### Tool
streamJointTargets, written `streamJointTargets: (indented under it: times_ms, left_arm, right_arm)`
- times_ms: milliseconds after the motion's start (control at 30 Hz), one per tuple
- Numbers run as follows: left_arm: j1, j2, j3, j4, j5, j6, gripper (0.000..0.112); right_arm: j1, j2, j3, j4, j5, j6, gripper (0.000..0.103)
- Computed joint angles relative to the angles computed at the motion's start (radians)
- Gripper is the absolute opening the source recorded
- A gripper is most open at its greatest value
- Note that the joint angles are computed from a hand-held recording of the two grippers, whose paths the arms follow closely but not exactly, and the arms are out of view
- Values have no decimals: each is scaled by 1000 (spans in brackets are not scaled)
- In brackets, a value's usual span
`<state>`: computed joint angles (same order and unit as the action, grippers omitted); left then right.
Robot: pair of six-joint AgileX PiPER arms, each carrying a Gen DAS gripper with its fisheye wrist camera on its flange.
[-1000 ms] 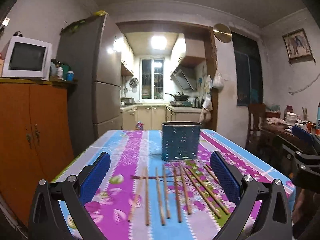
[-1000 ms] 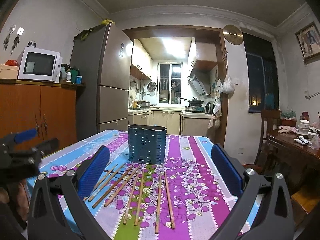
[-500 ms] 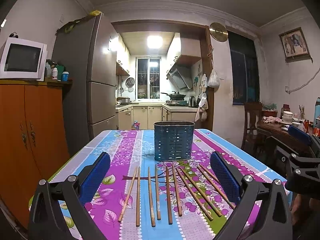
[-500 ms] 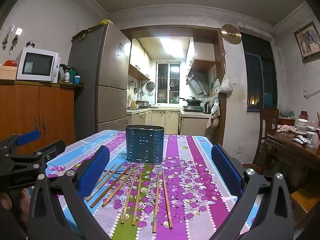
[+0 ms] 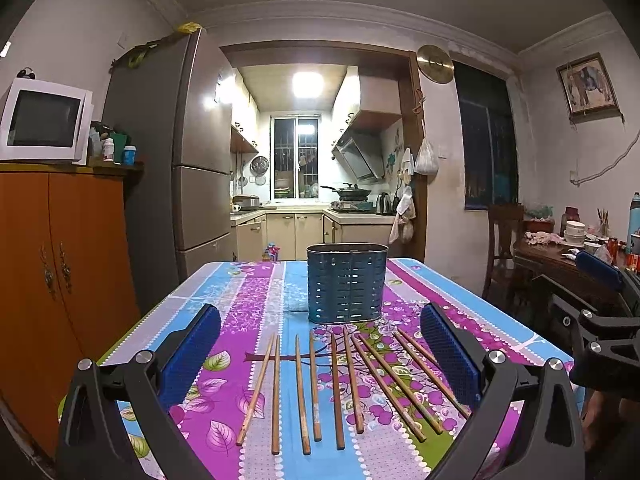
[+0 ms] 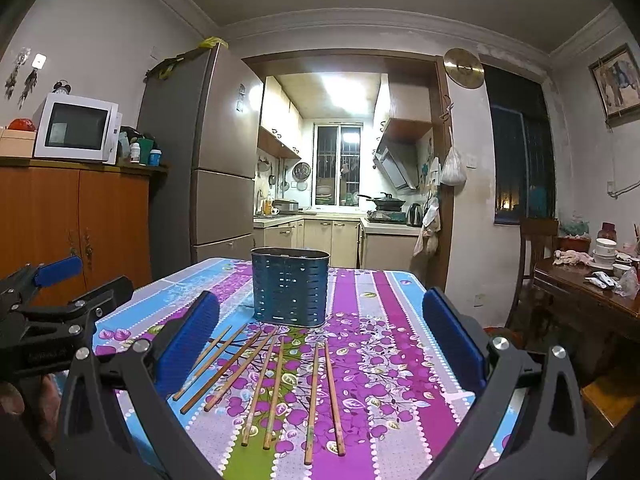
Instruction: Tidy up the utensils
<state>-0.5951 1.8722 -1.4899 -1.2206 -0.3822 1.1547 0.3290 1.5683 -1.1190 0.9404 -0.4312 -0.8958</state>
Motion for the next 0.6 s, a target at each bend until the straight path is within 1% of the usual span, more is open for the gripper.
streamJointTargets:
  times_ms: [300,400,467,500,533,567,600]
  left_arm:
    - [6,12,-21,-49,7,57,100]
    - [18,23,-36,-79,14,85,100]
    - [31,27,-41,-87,16,91,100]
    - [41,29,-41,-81,17,83,100]
    - [50,29,-41,-74,18,75,100]
    - [60,28,-36,-58,19,59,100]
    - [75,25,-25,-25,17,26,100]
  right_arm:
    - [-1,1,4,-7,11,-1,98]
    - [-12,-1,14,-45,33,25,98]
    - [-27,-3,18,-100,62,71,98]
    - [-43,-6,26,-172,95,134,87]
    - [-56,-7,29,-223,124,177,71]
    - [-68,-5,32,-252,157,199,63]
    - [-79,-1,36,-292,189,232,47]
